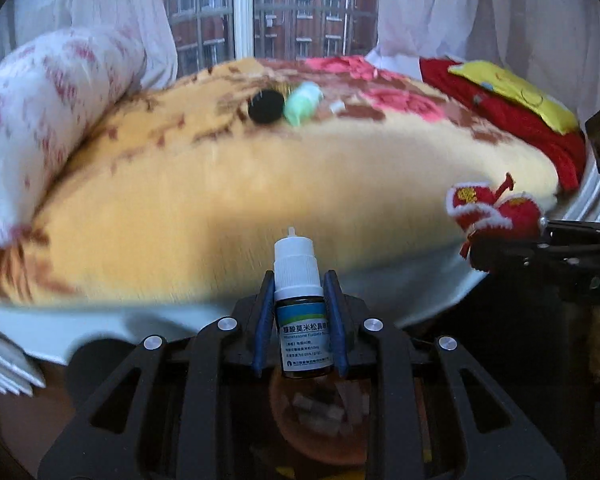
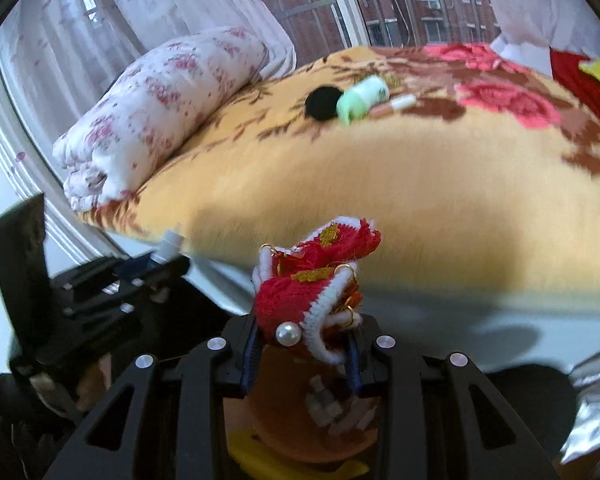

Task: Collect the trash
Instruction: 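Lower ornament and eye-drop bottle into the orange bin and open both tools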

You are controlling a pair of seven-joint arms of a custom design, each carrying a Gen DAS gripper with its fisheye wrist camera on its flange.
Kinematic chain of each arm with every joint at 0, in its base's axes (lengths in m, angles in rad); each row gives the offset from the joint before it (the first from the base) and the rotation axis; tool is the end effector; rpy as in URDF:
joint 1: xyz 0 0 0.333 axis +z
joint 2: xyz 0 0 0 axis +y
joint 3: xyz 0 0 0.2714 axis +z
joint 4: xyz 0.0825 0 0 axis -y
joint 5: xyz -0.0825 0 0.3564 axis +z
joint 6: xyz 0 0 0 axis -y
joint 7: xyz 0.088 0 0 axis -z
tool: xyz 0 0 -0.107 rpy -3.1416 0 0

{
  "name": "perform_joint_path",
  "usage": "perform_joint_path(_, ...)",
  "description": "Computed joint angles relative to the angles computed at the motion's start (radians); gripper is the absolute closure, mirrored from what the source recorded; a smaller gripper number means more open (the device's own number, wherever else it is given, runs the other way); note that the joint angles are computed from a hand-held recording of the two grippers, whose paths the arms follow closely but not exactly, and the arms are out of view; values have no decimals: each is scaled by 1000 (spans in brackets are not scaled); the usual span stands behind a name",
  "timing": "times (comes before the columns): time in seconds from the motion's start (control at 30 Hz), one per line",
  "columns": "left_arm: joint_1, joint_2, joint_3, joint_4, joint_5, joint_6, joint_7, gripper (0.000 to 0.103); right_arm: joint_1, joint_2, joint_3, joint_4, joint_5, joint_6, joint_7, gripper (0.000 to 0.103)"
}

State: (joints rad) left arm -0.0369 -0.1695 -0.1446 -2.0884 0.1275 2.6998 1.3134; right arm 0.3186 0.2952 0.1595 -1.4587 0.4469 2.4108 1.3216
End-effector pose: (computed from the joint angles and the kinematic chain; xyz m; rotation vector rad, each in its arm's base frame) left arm 0.5265 -0.1054 0.5550 -1.7539 1.7983 -0.7830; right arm 0.5895 0.2917 0.5567 -2.0143 1.2356 -0.0718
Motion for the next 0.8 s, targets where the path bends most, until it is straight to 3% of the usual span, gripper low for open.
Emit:
perform_joint_path(0.1,-11,2,4,-34,-40,-17,3,79,2,-44,2,-89,18,-8,14,70)
perform_joint_path(0.2,-23,40,10,-22,-91,-91,28,79,15,-47,-10,-125,-19,-54,64,70)
perform_joint_path(0.33,-31,96,19,10,-195,-184,85,79,13,-21,-14,-121,-32,-118,111,70)
perform_joint_path(0.57,-20,153,14,62,-200,-255,74,79,12,48,-11,-48,-56,-196,125,68)
perform_joint_path(0.6,-20,162,12,72,-192,-270,70,79,13,61,-11,-30,-61,-212,130,62)
perform_joint_path(0.67,-22,179,9,94,-155,-308,44,72,20,92,-14,12,-82,-242,153,50)
perform_joint_path(0.73,-24,188,8,105,-123,-326,20,41,24,113,-17,41,-98,-267,180,48)
perform_joint_path(0.8,-25,180,7,93,-116,-313,13,39,21,112,-16,39,-96,-264,188,48)
